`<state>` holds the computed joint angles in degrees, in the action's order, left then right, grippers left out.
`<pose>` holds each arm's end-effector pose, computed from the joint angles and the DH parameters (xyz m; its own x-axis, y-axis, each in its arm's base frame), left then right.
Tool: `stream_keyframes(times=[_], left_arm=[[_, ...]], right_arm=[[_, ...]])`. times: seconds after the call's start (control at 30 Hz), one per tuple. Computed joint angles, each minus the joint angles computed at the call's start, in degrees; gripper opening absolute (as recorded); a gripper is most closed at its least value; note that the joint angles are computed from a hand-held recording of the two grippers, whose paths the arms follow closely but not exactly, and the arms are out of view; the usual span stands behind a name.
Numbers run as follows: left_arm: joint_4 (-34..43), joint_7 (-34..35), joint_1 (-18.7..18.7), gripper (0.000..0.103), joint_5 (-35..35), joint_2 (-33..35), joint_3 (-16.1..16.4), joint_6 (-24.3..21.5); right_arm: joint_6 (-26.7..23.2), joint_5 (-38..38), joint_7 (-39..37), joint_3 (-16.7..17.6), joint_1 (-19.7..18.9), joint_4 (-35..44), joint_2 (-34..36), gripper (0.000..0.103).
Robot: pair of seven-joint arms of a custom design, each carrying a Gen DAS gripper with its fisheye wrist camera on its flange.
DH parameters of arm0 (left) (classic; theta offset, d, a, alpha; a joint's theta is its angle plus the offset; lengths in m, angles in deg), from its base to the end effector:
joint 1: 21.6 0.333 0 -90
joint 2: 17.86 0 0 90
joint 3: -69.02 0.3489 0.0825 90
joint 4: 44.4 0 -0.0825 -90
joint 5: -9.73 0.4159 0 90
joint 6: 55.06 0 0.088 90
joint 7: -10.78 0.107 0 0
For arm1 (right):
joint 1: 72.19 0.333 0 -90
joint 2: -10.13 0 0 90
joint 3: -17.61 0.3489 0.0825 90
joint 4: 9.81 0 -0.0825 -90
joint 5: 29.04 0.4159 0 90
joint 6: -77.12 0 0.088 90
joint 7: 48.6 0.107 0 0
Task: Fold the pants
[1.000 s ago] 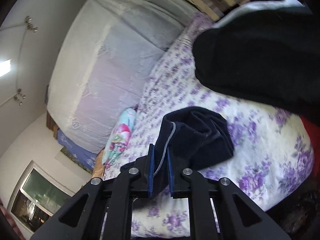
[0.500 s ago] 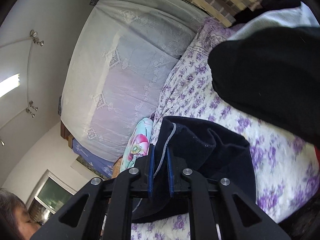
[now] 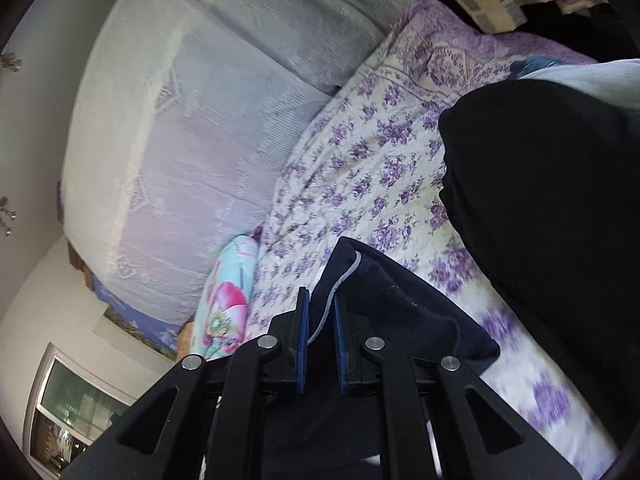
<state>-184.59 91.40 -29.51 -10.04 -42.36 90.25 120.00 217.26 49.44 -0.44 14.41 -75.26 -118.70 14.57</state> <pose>0.4599 0.1592 0.5766 0.3901 -0.7364 0.5528 -0.3449 -0.6735 -0.6538 0.6473 -0.0691 0.5305 0.0719 -0.6655 -0.7429 -0.6917 0.5033 -0.5179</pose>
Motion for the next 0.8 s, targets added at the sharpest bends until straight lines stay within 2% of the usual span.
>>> stream_keyframes(times=[0.07, 0.23, 0.3, 0.37, 0.4, 0.43, 0.47, 0.57, 0.63, 0.67, 0.73, 0.8], left_arm=[[4.3, -0.5, -0.7, 0.017, -1.4, 5.8, 1.0, -0.3], [13.7, 1.4, 0.5, 0.017, -8.3, 18.1, 0.8, -3.6], [17.2, 2.4, 1.4, 0.017, -11.8, 22.7, 0.5, -5.2], [19.2, 2.0, 3.0, 0.017, -12.5, 26.0, -0.6, -6.2], [20.1, 1.2, 3.7, 0.017, -12.1, 27.6, -1.2, -6.7], [20.8, 0.2, 4.5, 0.017, -11.6, 28.9, -1.7, -7.1], [21.0, -0.3, 5.2, 0.017, -11.5, 29.7, -2.3, -7.4], [21.4, 3.2, 8.3, 0.020, -14.8, 30.7, -5.4, -7.8], [21.3, 7.2, 10.6, 0.022, -18.3, 30.2, -7.8, -8.1], [21.3, 10.2, 11.8, 0.026, -21.0, 29.7, -9.1, -8.4], [21.1, 15.7, 14.0, 0.033, -25.9, 28.6, -11.5, -9.2], [20.3, 18.1, 15.5, 0.039, -26.6, 27.1, -13.2, -9.7]], right_arm=[[1.6, -4.2, 4.5, 0.8, 0.8, 5.9, 5.9, 0.012], [3.1, -18.0, 20.9, 2.5, 2.2, 24.0, 22.2, 0.012], [1.3, -22.2, 26.4, 2.8, 2.3, 31.3, 28.2, 0.012], [-1.8, -27.3, 32.0, 2.6, 2.7, 40.0, 34.7, 0.017], [-2.4, -29.1, 34.0, 2.6, 2.7, 42.7, 36.6, 0.024], [-3.0, -30.7, 35.4, 2.7, 2.6, 45.4, 38.4, 0.044], [-3.0, -31.7, 36.0, 3.1, 2.2, 47.0, 39.4, 0.051], [-0.4, -31.3, 33.1, 6.4, -0.5, 45.1, 37.9, 0.052], [1.6, -30.5, 29.9, 8.7, -2.7, 39.5, 34.0, 0.052], [2.4, -30.4, 28.4, 9.3, -3.6, 36.4, 31.8, 0.052], [4.2, -29.4, 25.2, 9.9, -4.8, 28.6, 26.5, 0.052], [5.3, -27.3, 21.4, 9.9, -5.7, 20.6, 21.2, 0.052]])
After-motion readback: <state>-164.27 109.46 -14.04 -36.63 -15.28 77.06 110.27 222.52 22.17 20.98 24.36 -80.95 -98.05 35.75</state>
